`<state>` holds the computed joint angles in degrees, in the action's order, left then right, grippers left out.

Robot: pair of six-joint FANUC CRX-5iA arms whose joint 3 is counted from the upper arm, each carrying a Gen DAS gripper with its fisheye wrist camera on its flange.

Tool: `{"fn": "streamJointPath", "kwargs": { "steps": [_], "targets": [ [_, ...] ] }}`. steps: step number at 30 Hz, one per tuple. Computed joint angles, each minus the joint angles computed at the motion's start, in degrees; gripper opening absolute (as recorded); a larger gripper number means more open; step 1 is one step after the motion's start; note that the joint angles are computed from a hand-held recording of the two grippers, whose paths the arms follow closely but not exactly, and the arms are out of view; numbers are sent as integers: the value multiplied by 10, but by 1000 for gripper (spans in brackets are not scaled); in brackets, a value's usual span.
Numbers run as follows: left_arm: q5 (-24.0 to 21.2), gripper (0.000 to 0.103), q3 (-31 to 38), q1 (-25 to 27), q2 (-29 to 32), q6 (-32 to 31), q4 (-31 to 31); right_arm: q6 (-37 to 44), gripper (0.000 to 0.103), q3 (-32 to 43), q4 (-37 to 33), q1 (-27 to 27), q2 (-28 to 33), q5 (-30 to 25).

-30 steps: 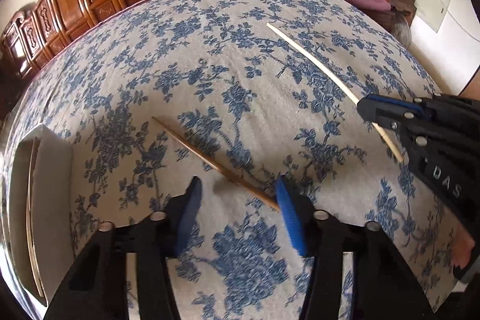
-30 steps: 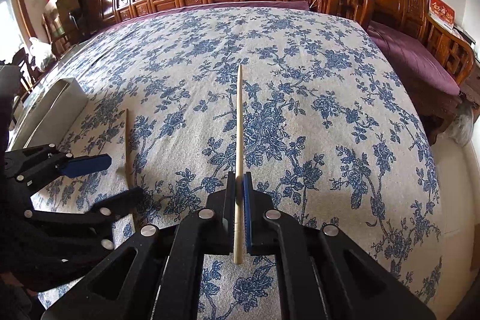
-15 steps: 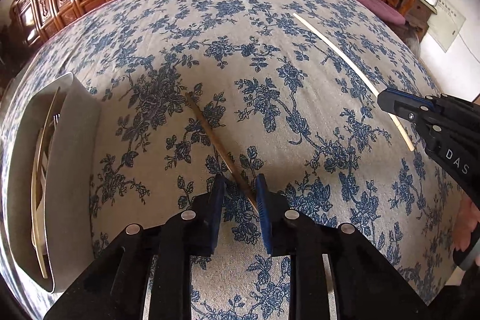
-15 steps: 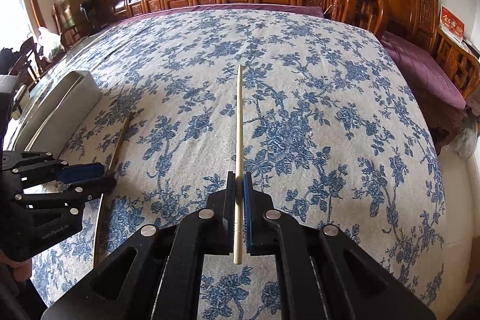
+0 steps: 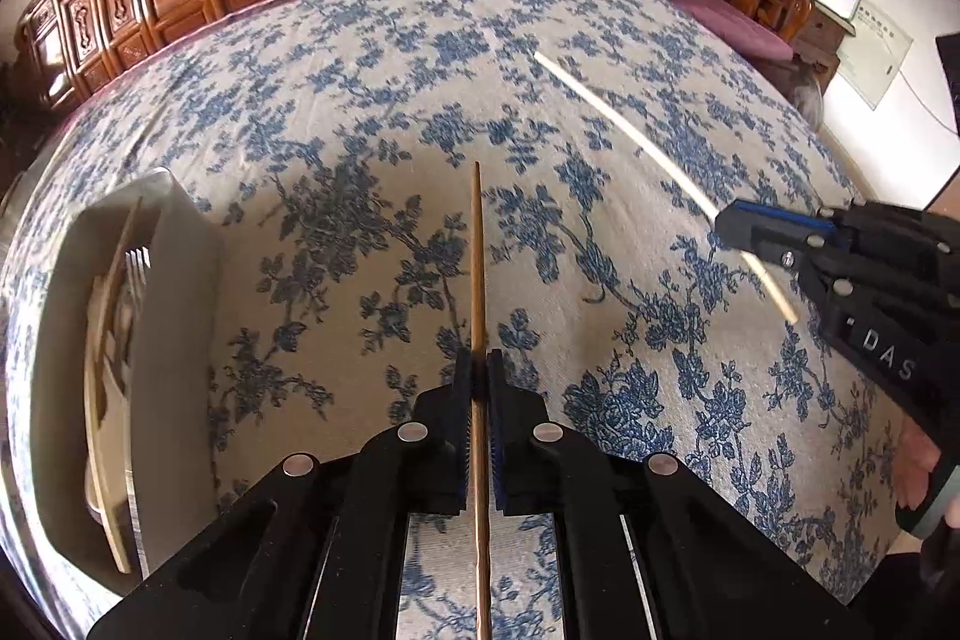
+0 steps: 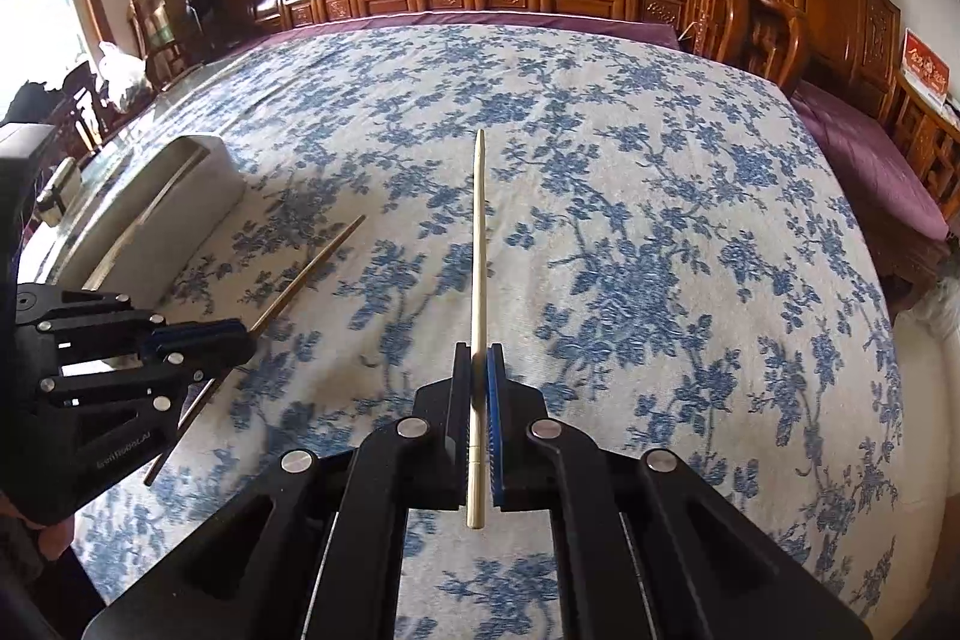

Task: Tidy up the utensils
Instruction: 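Carry the dark chopstick with the left tool while the right tool carries the bamboo chopstick toward the tray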

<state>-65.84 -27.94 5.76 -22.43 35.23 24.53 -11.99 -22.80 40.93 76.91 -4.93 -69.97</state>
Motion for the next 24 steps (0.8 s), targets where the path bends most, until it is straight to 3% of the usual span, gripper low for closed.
{"fn": "streamJointPath", "kwargs": {
  "steps": [24],
  "targets": [
    [-66, 4, 55, 145, 30, -151, 110, 69, 6, 133, 22, 13, 104, -31]
  ]
}}
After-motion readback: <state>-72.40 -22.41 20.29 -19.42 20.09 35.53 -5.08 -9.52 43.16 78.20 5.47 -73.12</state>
